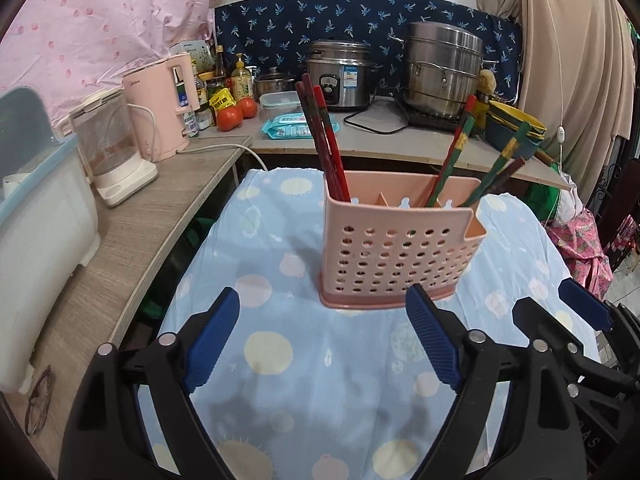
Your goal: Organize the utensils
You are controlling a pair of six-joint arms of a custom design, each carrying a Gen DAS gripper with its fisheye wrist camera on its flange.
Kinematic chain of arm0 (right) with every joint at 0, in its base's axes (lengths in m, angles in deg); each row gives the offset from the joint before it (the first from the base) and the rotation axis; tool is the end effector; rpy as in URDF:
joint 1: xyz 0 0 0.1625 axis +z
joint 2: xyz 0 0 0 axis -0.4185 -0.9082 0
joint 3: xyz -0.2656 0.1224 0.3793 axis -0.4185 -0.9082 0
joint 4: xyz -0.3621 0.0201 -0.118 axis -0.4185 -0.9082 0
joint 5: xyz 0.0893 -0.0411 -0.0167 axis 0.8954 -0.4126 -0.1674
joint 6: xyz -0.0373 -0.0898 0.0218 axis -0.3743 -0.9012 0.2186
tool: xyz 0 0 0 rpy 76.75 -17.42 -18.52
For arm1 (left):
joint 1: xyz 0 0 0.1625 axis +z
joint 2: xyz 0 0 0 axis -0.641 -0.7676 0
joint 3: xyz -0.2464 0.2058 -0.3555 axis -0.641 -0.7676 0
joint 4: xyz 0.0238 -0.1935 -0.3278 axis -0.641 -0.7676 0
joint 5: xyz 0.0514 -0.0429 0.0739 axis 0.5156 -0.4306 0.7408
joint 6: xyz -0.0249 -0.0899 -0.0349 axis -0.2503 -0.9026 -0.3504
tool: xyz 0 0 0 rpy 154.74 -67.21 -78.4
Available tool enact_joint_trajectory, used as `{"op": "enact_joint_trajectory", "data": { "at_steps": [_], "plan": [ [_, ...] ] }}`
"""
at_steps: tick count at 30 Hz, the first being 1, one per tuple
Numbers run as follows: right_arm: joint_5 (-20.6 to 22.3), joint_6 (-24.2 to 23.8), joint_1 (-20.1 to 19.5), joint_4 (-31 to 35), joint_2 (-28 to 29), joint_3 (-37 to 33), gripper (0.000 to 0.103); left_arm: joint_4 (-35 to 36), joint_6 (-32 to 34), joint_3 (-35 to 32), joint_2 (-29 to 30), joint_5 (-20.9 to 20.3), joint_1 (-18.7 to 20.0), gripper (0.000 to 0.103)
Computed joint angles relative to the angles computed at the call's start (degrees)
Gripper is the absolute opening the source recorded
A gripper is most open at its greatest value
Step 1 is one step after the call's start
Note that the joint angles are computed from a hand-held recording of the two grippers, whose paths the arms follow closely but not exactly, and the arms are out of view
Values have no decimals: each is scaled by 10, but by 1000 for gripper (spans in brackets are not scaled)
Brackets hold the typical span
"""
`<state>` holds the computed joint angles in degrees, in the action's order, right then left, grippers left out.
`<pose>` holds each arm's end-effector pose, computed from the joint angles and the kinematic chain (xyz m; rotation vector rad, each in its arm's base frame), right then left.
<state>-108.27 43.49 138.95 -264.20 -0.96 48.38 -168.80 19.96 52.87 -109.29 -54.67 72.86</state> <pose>0.3034 -0.4753 0.2319 0.6226 -2.3757 1.0767 -0.3152 -0.4726 0.2393 0.3023 2.1208 -1.0459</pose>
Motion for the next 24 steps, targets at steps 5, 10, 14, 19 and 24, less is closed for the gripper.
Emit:
{"op": "enact_joint_trajectory", "data": {
  "at_steps": [5,10,14,19,24],
  "plan": [
    [-25,4,8,-16,-3,23,77,54,-59,15,-4,10,-15,87],
    [-45,-8,9,-36,-3,40,84,98,-102,20,-9,9,-21,91],
    [-62,4,7,-13,-9,45,85,123,-128,21,-9,-2,-23,93],
    [-68,17,4,-19,-11,54,93,171,-173,20,-8,-9,-24,94],
    [-77,4,5,-43,-6,62,97,192,-196,21,-9,-14,-25,94]
  ]
}}
